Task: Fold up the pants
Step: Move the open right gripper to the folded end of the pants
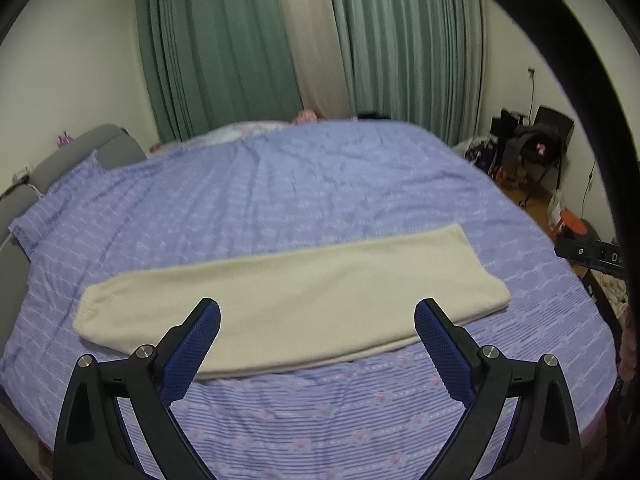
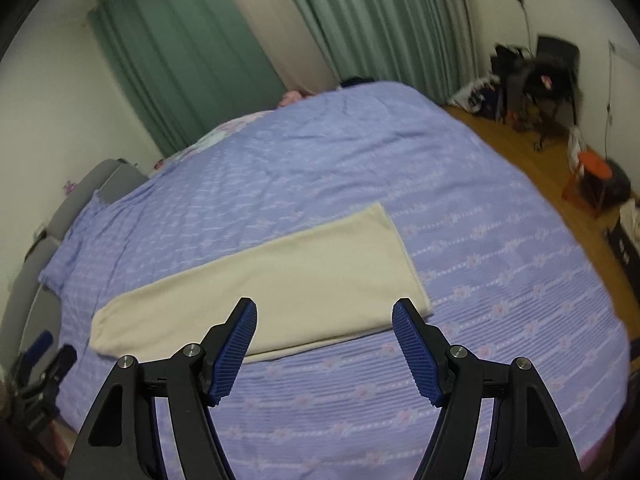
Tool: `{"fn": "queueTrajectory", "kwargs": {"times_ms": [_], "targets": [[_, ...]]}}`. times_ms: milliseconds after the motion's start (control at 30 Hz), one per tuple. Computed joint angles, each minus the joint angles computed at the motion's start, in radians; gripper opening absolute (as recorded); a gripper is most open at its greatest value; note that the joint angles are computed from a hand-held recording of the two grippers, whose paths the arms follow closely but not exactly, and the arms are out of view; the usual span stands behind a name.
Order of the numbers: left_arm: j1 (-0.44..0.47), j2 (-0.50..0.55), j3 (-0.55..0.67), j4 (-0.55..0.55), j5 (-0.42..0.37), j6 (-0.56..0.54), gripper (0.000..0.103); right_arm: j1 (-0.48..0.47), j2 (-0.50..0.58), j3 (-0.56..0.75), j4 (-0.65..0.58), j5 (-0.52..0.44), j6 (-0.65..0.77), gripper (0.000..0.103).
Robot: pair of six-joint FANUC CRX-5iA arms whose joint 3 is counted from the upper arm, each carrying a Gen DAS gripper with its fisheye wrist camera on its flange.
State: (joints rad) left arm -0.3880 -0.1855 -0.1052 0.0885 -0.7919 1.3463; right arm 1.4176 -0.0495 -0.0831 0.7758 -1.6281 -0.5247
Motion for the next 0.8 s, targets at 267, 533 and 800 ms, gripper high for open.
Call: {"fn": "queueTrajectory", "kwargs": {"times_ms": [267,533,800], "targets": [[-0.119,0.176,0.048,-0.101,0.005,0.131,0.099,-0.105,-0.122,-0.292,-0.084,0.230,-0.121,0.055],[-0.171,0.293,0.093,-0.095,0.026,0.190,0.099,-0.192,-0.183,-0.457,-0.147,0.416,-0.235,0.054],[-0.194,0.362,0.143,-0.086,0.033,0.208,0.099,-0.226,-0.232,-0.575,-0.083,0.570,-0.368,0.046]]}}
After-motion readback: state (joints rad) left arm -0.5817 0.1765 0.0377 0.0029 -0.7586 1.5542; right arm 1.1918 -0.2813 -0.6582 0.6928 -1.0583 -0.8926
